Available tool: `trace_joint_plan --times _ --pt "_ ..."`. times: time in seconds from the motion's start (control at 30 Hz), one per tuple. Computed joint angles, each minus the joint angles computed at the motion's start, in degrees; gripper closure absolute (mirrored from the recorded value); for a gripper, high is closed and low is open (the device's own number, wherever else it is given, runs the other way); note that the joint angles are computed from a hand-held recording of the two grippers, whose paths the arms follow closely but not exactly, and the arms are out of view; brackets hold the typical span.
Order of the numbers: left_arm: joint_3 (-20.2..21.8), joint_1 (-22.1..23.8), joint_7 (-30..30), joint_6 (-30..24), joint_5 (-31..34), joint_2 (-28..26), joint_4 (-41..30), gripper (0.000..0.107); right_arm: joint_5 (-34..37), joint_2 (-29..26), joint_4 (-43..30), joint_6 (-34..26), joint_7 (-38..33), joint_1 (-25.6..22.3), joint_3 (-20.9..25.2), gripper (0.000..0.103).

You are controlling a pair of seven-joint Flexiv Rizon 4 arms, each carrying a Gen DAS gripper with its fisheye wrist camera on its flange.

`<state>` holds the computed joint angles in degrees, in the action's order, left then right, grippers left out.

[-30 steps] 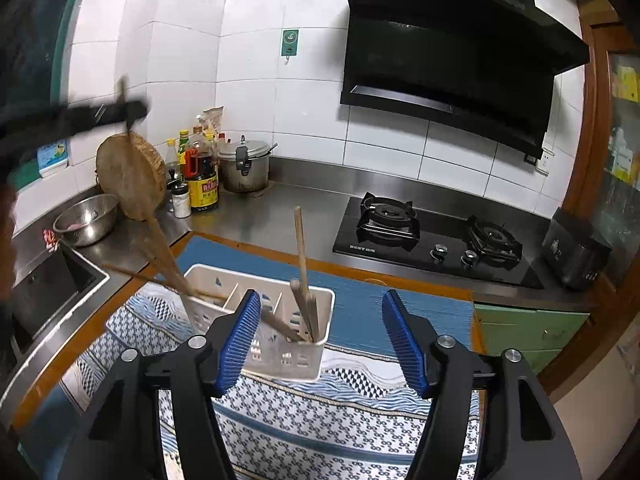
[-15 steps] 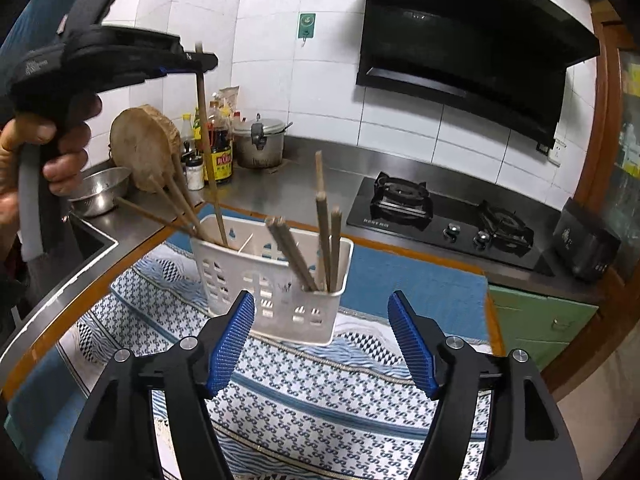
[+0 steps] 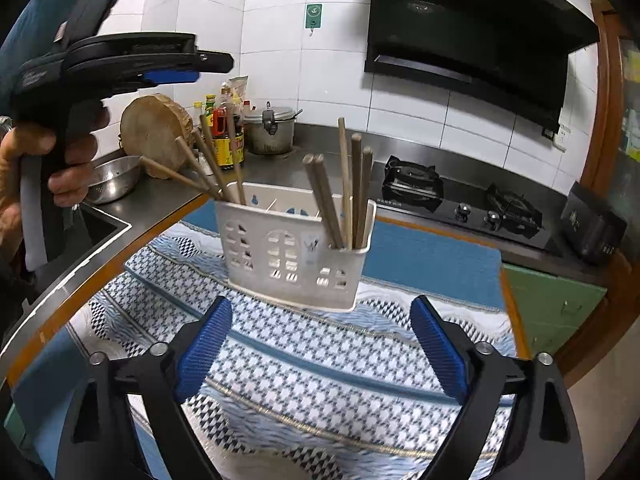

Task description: Organize utensils

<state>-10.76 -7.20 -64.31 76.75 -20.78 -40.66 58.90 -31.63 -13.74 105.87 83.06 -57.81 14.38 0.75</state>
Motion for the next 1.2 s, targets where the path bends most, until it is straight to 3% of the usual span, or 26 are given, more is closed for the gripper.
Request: trace_joint_plan --times 0.07,0.27,0.43,0.6,0.67,0.77,0.83,0.97,1.1,1.2 --pt "-2.39 1.57 1.56 4.11 -0.98 2.97 6.44 0.027 -1.87 1.00 1.91 0.24 2.16 0.87 -1.02 0.013" --pt "-10.62 8.07 7.23 14.08 -4.04 11.10 24.46 0.010 -9.33 4.34 7.56 1.61 10.63 1.38 -2.22 0.012" --pt "-20.05 16.79 8.94 19.39 -5.29 16.91 37.76 0.009 -14.28 6.59 11.11 2.29 17.54 -0.18 -1.04 0.011" --pt "-24.98 22.87 6.11 23.19 -2.27 21.15 46.96 0.009 -19.68 8.96 14.49 2.70 24.21 -1.77 0.36 0.010" --pt "-31.21 28.92 4.66 24.77 -0.91 22.84 51.41 0.009 -23.78 9.80 15.41 2.50 28.01 -2.64 0.83 0.010" --pt "-35.88 34.02 1.95 25.38 1.39 24.84 55.45 0.009 -26.94 10.91 16.54 1.84 31.48 -3.90 2.23 0.010" --pt "-36.17 35.02 0.36 25.91 2.94 26.24 57.48 0.009 -28.06 11.74 17.39 1.55 33.00 -4.60 3.17 0.010" --pt "-32.65 33.36 -2.17 25.93 5.82 29.16 60.45 0.009 -31.48 13.25 18.78 1.60 37.17 -6.16 4.34 0.009" --pt "-37.50 38.97 -6.36 26.26 8.01 31.39 63.49 0.009 -33.53 14.85 19.87 0.80 39.75 -7.25 5.58 0.009" --pt "-44.31 46.18 -8.94 25.62 9.55 33.32 65.76 0.009 -35.22 16.02 20.57 0.39 41.64 -7.97 6.34 0.008"
